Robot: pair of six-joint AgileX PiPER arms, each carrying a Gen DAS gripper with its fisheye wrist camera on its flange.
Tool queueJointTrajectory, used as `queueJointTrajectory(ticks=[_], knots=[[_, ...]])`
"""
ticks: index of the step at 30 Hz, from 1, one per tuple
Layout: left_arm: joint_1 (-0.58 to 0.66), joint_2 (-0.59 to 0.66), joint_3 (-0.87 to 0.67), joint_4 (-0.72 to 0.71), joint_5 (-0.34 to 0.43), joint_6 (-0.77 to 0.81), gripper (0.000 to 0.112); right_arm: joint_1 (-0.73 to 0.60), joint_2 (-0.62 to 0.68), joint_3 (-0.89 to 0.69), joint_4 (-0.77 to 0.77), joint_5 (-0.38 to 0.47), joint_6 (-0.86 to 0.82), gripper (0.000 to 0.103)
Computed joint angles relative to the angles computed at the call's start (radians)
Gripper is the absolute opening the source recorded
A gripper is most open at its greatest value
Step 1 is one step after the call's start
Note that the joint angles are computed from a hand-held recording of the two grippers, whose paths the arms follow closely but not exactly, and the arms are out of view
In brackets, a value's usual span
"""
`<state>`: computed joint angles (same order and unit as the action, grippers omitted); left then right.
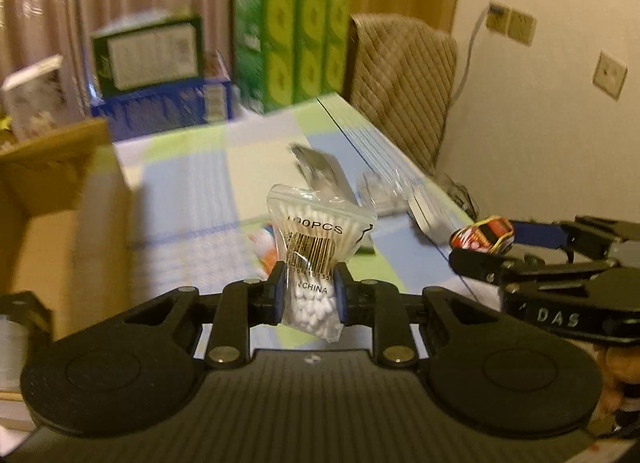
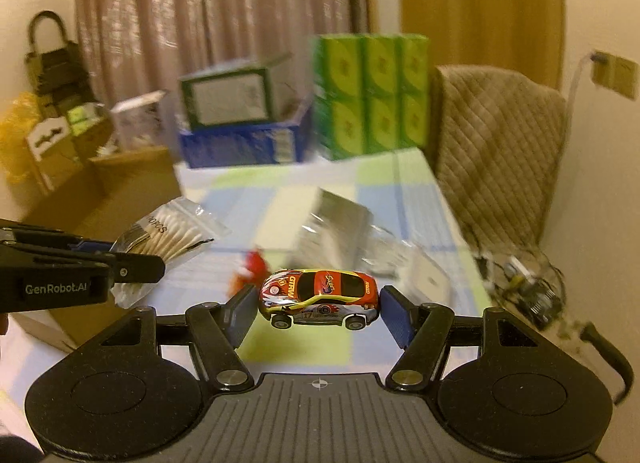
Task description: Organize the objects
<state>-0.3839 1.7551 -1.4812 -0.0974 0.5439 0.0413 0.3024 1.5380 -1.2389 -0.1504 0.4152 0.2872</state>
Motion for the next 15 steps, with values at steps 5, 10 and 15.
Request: queueJointTrajectory(ticks=[5, 10, 15], knots=[[0.089, -0.114, 0.029, 0.018, 0.047, 0.003, 0.020, 0.098, 0.058, -0.173, 0.073, 0.071, -0.090, 0.064], [0.230, -0.194, 0.047, 0.019, 0.100, 0.061, 0.020, 0.197, 0.178, -0.396, 0.176, 0.154, -0.179, 0.064], [0.402, -0.207, 0.036, -0.036, 0.144, 0.180, 0.020, 0.283, 0.333, -0.614, 0.199, 0.221, -0.184, 0.064]])
